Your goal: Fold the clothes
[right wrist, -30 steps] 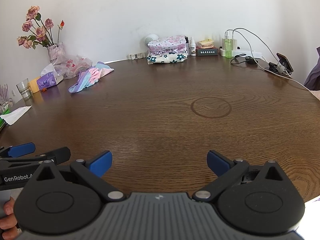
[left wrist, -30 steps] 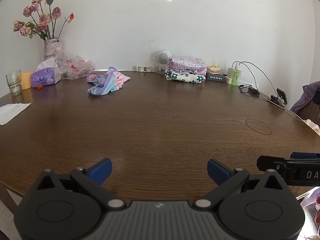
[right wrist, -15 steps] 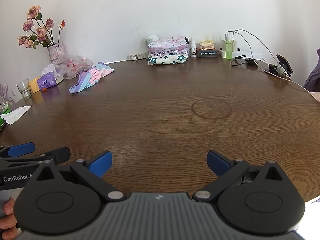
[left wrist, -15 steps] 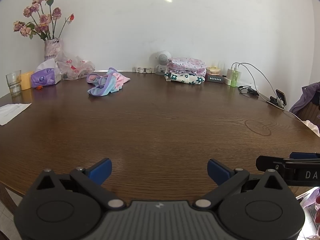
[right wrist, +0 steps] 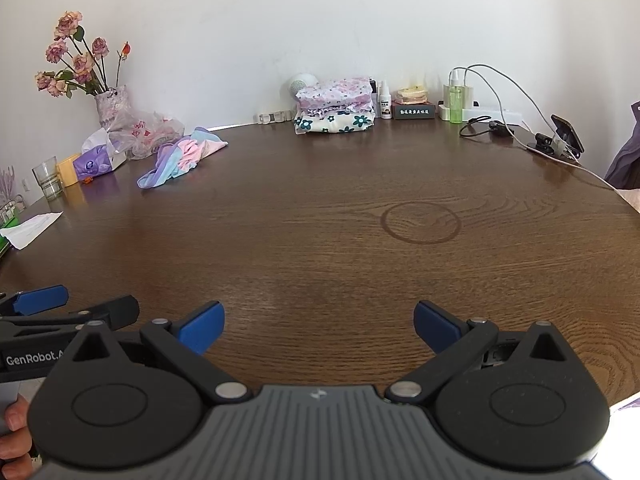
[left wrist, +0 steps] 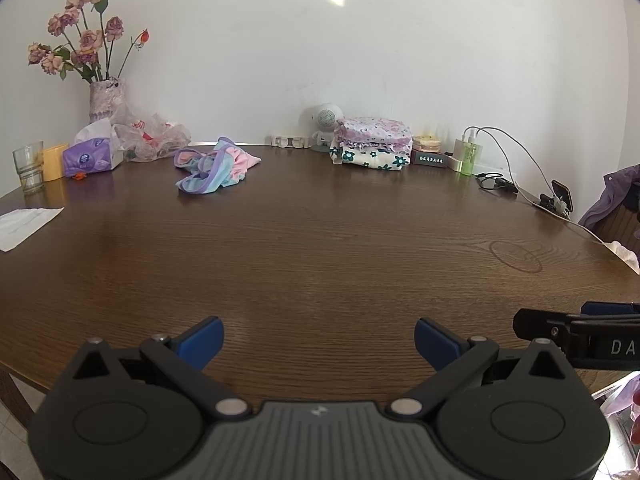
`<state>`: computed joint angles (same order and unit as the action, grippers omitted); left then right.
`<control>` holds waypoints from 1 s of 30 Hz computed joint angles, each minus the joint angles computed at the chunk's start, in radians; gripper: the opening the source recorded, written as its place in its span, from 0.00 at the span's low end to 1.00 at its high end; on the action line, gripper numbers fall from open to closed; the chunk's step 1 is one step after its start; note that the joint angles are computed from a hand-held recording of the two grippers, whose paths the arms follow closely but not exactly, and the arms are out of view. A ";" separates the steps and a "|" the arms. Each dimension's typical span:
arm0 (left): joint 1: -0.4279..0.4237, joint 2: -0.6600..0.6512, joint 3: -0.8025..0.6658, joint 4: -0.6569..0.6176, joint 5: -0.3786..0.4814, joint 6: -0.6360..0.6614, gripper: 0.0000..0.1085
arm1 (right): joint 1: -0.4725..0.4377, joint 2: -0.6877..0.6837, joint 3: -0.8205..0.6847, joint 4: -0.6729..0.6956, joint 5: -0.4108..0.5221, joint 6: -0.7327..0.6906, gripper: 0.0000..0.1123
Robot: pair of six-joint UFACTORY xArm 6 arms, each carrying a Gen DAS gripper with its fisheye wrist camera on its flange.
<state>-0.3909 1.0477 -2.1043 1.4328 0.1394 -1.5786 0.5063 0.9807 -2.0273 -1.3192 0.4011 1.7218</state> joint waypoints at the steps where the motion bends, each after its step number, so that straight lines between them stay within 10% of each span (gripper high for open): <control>1: 0.000 0.000 0.000 0.000 0.000 0.000 0.94 | 0.000 0.000 -0.001 -0.001 0.001 0.000 0.91; 30: -0.005 0.019 -0.018 -0.075 0.001 0.070 0.94 | 0.006 0.015 -0.027 -0.018 0.022 -0.016 0.91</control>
